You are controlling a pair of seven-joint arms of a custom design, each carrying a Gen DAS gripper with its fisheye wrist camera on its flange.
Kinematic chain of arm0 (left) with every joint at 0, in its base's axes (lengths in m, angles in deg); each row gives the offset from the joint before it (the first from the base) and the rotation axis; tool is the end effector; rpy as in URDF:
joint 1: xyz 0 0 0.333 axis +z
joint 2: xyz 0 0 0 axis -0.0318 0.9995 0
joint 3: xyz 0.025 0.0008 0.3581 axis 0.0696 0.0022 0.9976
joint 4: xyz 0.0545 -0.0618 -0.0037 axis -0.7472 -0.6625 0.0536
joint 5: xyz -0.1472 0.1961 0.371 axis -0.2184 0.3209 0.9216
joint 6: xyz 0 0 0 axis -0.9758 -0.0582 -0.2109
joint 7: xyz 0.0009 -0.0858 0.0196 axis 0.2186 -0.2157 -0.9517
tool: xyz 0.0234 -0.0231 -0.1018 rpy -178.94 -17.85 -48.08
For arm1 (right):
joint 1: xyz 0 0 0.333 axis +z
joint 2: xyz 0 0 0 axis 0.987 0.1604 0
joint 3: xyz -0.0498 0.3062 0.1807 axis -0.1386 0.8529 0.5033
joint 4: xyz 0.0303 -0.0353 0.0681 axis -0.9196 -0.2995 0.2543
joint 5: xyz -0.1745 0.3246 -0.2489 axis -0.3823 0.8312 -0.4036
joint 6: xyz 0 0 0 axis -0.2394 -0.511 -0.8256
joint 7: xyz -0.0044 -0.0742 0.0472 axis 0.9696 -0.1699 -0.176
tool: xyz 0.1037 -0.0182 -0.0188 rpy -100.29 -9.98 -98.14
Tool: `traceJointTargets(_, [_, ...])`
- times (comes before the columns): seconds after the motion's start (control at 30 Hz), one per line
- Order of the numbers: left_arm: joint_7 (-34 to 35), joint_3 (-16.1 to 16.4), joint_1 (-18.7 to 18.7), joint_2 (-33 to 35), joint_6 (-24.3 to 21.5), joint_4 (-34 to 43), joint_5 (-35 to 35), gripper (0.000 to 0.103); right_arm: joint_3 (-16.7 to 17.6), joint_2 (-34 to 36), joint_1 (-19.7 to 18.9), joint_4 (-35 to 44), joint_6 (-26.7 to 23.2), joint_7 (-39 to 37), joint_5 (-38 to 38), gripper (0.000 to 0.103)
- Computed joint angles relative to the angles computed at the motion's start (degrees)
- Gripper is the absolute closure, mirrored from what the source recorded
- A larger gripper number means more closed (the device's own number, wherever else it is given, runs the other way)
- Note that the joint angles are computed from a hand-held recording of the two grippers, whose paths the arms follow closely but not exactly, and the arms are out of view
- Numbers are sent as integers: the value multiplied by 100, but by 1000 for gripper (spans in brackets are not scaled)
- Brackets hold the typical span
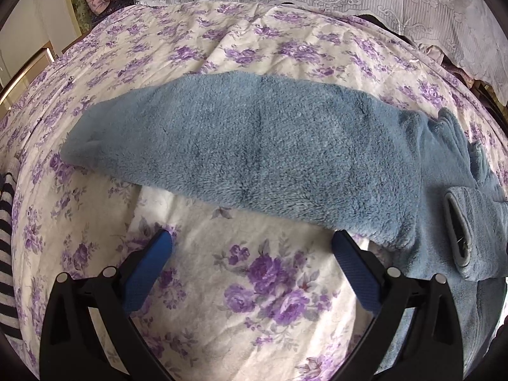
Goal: Fold small clothes
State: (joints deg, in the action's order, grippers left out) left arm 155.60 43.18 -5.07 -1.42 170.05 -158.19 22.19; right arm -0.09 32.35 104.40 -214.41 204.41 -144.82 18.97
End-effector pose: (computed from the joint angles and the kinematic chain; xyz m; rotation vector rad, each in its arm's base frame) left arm 0.5830 -0.0888 0.3790 -1.6196 2.2778 -0.6160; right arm 0.3065 0.2528 0.3672 -0.6004 2.3009 -0.6359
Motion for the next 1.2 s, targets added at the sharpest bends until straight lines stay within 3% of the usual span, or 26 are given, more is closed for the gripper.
traceJointTargets(0.07, [134,-8,22,-6,-57,21,-160,4,119,88,9,269,-318,-234,-81,98])
traceJointTargets(0.13, [316,-5,65,17,-185,108,-405,4,-22,339,-8,542,-328,-582,-51,98])
traceJointTargets(0.27, [492,69,222,158,-516,409,-875,4,-592,1092,-135,712,429,-1223,561,93])
traceJointTargets(0.37, [439,166,390,306,-726,683,-1186,4,-210,1026,-108,909,-87,-952,309,89])
traceJointTargets(0.5, [95,283,606,541,-939,1029,-1338,4,-98,1553,108,1626,63,-1424,-379,87])
traceJointTargets(0.57, [152,277,761,689,-1303,1251,-1613,4,-241,2162,113,2052,610,-2190,-128,71])
traceJointTargets(0.6, [257,261,850,760,-1500,1357,-1794,4,-410,2527,281,2262,648,-2719,218,59])
traceJointTargets(0.67, [489,224,1001,869,-1778,1520,-2165,4,-360,2810,473,2557,14,-3087,130,59])
traceJointTargets(0.8, [850,139,1226,1126,-2110,1855,-2960,4,-366,2179,653,2115,189,-2031,-631,60])
traceJointTargets(0.9, [1274,24,1420,1314,-2472,2120,-3662,6,-115,1825,834,1954,-515,-2055,-559,60])
traceJointTargets(0.97, [1489,-14,1498,1377,-2630,2199,-4013,17,6,1599,911,1743,-718,-1789,-598,60])
traceJointTargets(1.03, [1464,9,1462,1455,-2607,2270,-4020,59,46,1469,892,1540,-721,-1376,-807,60])
traceJointTargets(1.07, [1362,34,1430,1492,-2560,2291,-3948,65,23,1455,874,1474,-641,-1251,-836,60])
traceJointTargets(1.1, [1280,46,1406,1515,-2480,2288,-3912,78,-51,1484,835,1433,-449,-1193,-823,60])
traceJointTargets(1.2, [1332,19,1465,1496,-2508,2275,-4008,93,-376,1829,674,1489,341,-1748,-328,58])
